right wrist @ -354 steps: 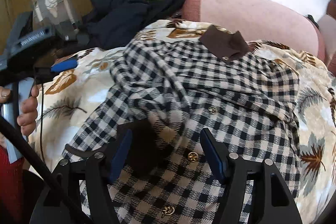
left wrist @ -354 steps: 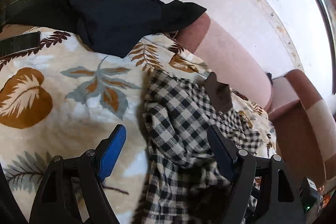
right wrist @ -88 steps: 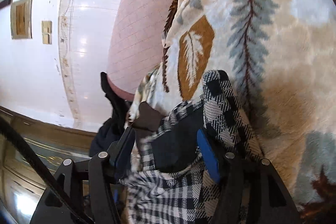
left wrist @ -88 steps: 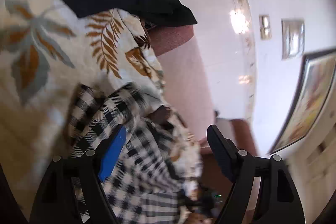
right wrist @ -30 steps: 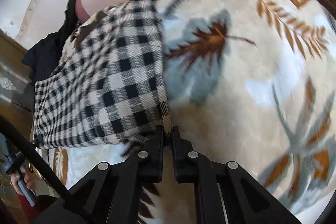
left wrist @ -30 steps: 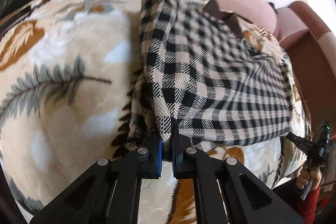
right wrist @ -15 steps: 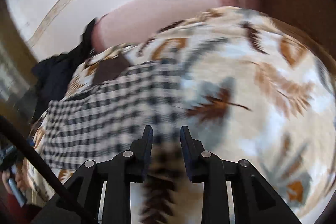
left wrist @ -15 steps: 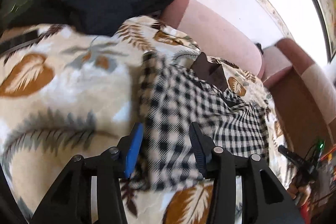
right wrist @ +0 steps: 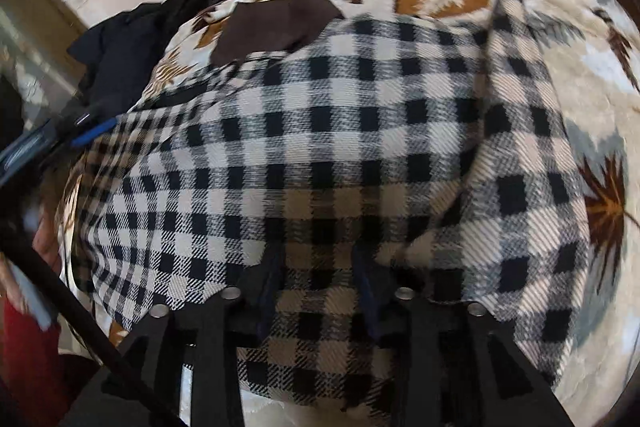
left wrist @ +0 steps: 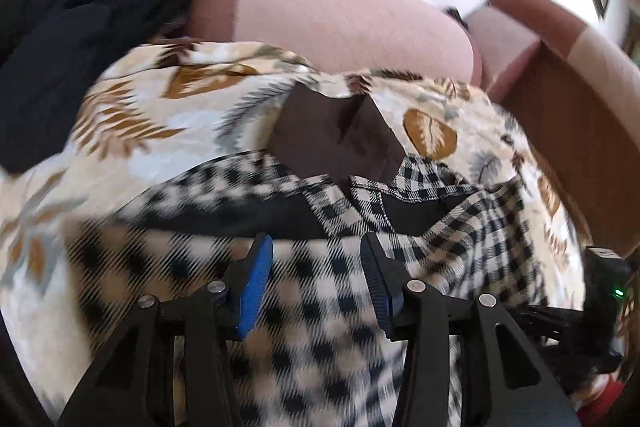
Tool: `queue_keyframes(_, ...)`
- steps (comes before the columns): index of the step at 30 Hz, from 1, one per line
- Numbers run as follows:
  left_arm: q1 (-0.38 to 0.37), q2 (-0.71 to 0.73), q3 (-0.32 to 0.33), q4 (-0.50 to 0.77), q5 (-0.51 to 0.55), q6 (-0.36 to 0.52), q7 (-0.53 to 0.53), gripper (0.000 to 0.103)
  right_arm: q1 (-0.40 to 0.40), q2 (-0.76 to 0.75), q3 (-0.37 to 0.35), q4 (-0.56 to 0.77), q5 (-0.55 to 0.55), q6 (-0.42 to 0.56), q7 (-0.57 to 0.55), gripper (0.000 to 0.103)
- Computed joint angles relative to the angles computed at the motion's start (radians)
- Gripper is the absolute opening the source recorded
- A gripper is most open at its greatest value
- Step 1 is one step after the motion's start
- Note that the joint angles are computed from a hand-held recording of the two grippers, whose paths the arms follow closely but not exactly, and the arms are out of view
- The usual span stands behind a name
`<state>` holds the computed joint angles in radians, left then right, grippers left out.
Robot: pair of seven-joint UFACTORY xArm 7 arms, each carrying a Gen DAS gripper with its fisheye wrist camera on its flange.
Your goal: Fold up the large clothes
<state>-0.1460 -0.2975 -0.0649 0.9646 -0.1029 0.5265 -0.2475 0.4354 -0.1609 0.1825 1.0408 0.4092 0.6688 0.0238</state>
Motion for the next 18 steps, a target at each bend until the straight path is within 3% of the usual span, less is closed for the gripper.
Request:
queue_keyframes(5, -0.029, 0.119, 0.030, 0.076, -0.079, 0.070, 0.138, 0.043, 0.010, 0.017, 0.015, 0.018, -0.035, -0.010, -0.008, 0.050)
queue_keyframes(6, -0.028, 0.138, 0.025, 0.093, -0.070, 0.109, 0.157, 0.037, 0.010, 0.024, 0.014, 0.027, -0.036, -0.011, -0.007, 0.050)
queue_keyframes(7, -0.019, 0.153, 0.008, 0.111, -0.019, 0.146, 0.142, 0.008, 0.009, 0.026, 0.010, 0.031, -0.029, -0.013, -0.013, 0.050)
queue_keyframes(8, -0.009, 0.161, -0.013, 0.125, 0.054, 0.171, 0.097, 0.003, 0.010, 0.029, 0.012, 0.034, -0.024, -0.019, -0.008, 0.050)
queue_keyframes(12, 0.029, 0.142, -0.066, 0.127, 0.323, 0.138, -0.175, 0.002, 0.002, 0.020, 0.008, 0.026, -0.025, -0.061, 0.000, 0.050)
queue_keyframes(16, 0.057, 0.111, -0.045, 0.088, 0.340, 0.062, -0.318, 0.003, -0.006, 0.006, 0.021, 0.011, -0.096, -0.117, 0.053, 0.050)
queue_keyframes(18, 0.064, 0.103, -0.037, 0.079, 0.342, 0.056, -0.331, 0.004, -0.007, 0.002, 0.027, 0.004, -0.136, -0.138, 0.079, 0.050)
